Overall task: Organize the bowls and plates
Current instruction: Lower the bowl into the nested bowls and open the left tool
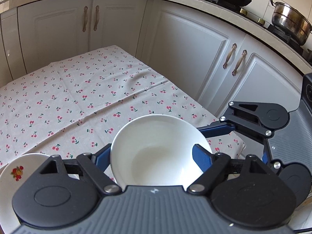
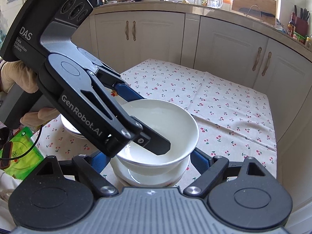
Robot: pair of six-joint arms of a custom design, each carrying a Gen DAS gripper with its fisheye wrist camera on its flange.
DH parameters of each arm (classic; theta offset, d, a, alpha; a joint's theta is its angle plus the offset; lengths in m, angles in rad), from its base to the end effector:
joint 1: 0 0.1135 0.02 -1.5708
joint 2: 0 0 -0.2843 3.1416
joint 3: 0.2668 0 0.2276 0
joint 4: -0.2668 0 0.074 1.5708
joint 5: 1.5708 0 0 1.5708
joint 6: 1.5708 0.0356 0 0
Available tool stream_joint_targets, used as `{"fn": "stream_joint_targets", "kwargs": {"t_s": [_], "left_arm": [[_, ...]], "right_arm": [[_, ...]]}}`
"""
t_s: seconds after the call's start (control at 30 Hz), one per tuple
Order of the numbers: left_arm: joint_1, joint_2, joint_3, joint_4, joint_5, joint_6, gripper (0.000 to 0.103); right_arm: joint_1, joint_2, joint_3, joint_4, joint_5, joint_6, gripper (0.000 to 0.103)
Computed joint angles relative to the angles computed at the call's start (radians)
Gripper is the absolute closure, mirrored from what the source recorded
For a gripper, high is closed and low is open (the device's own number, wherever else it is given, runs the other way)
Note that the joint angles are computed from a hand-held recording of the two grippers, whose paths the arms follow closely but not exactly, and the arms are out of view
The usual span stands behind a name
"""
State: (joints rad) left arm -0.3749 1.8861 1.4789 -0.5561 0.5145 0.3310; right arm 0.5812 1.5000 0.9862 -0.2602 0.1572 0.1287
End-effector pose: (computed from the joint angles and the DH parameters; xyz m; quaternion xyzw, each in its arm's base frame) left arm 0.3597 -0.1604 0.2657 0.3904 0.8396 -0.2491 0.2839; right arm 0.2527 0.1593 0.2651 -0.1764 0.9023 0.0665 0.3878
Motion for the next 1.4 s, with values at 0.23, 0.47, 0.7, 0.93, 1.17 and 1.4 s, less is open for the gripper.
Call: {"fn": "stream_joint_targets", "kwargs": {"t_s": [0.23, 0.47, 0.7, 0.93, 1.17, 1.4], "left_arm": [[-0.013, -0.049, -0.122, 0.158, -0.012, -0.067, 0.016], [-0.006, -0.046, -0.141, 0.196, 0.025, -0.111, 0.016], [0.005, -0.045, -0.165, 0.233, 0.051, -0.150, 0.016], [0.003, -0.040, -0.174, 0.242, 0.042, -0.155, 0.015], [0.011, -0.036, -0.182, 0.249, 0.057, -0.165, 0.016], [0.016, -0.023, -0.182, 0.253, 0.065, -0.172, 0.013]], "right_arm": [[-0.006, 0.000, -0.022, 0.017, -0.012, 0.011, 0.012], [-0.016, -0.002, -0.044, 0.030, -0.030, 0.023, 0.012], [-0.019, 0.005, -0.045, 0.034, -0.039, 0.021, 0.012], [-0.025, 0.007, -0.048, 0.038, -0.048, 0.015, 0.012], [-0.026, 0.015, -0.052, 0.047, -0.053, 0.016, 0.012], [-0.025, 0.019, -0.058, 0.058, -0.050, 0.021, 0.011]]}}
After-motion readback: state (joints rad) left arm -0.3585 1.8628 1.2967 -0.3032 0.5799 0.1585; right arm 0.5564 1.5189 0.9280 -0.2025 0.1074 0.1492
